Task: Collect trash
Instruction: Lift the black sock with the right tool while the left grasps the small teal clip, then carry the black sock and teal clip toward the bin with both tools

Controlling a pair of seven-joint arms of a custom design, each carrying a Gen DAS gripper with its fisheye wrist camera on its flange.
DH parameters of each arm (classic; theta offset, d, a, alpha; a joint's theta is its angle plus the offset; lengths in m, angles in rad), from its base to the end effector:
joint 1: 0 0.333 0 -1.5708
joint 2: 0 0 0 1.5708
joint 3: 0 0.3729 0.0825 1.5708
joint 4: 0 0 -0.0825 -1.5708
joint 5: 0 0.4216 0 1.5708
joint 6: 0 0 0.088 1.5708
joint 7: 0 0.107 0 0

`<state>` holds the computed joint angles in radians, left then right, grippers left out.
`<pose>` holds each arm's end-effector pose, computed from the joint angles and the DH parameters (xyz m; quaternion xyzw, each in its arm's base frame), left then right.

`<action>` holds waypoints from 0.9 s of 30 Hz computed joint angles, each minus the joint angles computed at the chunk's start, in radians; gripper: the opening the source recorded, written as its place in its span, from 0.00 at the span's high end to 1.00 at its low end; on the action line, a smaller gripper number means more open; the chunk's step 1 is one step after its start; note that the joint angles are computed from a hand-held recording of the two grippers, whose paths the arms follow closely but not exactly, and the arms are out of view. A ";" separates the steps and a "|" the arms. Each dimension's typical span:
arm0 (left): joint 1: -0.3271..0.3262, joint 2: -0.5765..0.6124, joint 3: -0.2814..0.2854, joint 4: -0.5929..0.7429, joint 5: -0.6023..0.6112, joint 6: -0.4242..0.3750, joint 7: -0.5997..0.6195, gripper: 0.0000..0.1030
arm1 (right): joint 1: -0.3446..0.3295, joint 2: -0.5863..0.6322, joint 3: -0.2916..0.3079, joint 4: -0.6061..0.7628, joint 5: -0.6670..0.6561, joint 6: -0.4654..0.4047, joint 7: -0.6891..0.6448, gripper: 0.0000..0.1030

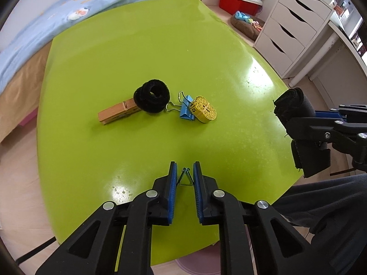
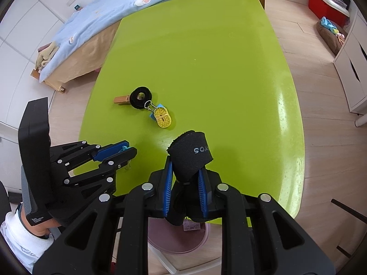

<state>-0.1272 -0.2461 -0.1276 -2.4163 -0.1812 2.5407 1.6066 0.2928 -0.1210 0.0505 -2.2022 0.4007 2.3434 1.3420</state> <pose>0.4884 -0.1275 0.4760 -0.6357 0.7482 -0.1735 0.0771 0.5235 0.1943 0.4995 -0.7964 0.5698 0.0313 0.2000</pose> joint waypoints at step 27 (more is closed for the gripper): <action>-0.052 -0.399 0.026 -0.231 -0.028 -0.001 -0.056 0.89 | 0.098 -0.298 -0.005 -0.240 0.031 0.058 -0.096 0.81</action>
